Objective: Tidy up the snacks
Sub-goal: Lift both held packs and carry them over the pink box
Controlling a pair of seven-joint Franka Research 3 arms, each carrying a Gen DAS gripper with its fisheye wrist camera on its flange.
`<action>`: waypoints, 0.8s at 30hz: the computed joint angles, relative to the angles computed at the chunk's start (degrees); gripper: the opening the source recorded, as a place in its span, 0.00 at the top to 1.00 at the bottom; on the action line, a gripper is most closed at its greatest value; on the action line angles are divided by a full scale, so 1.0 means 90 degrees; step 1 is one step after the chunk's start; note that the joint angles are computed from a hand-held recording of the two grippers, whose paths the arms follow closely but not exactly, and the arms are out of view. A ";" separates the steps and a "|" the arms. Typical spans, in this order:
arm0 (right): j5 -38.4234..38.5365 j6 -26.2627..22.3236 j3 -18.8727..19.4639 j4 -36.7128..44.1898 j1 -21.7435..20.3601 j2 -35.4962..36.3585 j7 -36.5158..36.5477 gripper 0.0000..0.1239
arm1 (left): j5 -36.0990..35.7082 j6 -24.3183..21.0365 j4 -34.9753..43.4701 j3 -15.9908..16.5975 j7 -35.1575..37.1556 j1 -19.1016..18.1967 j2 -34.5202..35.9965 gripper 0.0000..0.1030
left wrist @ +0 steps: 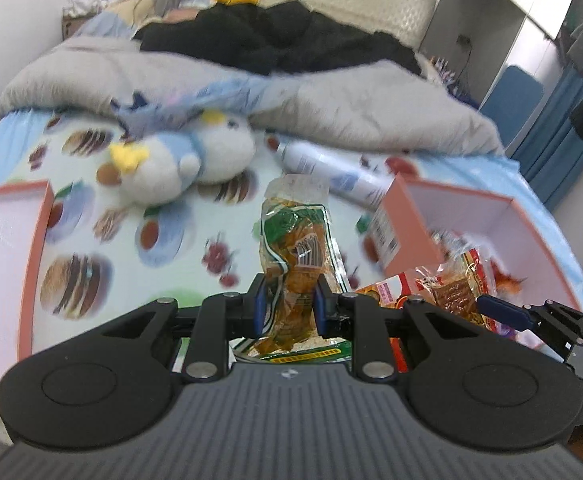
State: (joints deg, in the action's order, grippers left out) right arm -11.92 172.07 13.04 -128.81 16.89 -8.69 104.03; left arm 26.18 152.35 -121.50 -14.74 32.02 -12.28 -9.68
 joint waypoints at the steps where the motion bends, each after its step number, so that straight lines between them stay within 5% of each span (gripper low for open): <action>1: -0.0067 -0.0003 0.0005 0.0037 -0.0049 -0.0031 0.0035 0.58 | 0.0050 -0.0012 0.0104 -0.0019 -0.0022 0.0006 0.0023 0.74; 24: -0.1076 0.0231 0.0053 0.1068 -0.1320 -0.0191 0.0901 0.58 | 0.0729 -0.0039 0.3280 -0.0010 0.0015 -0.0640 0.1800 0.74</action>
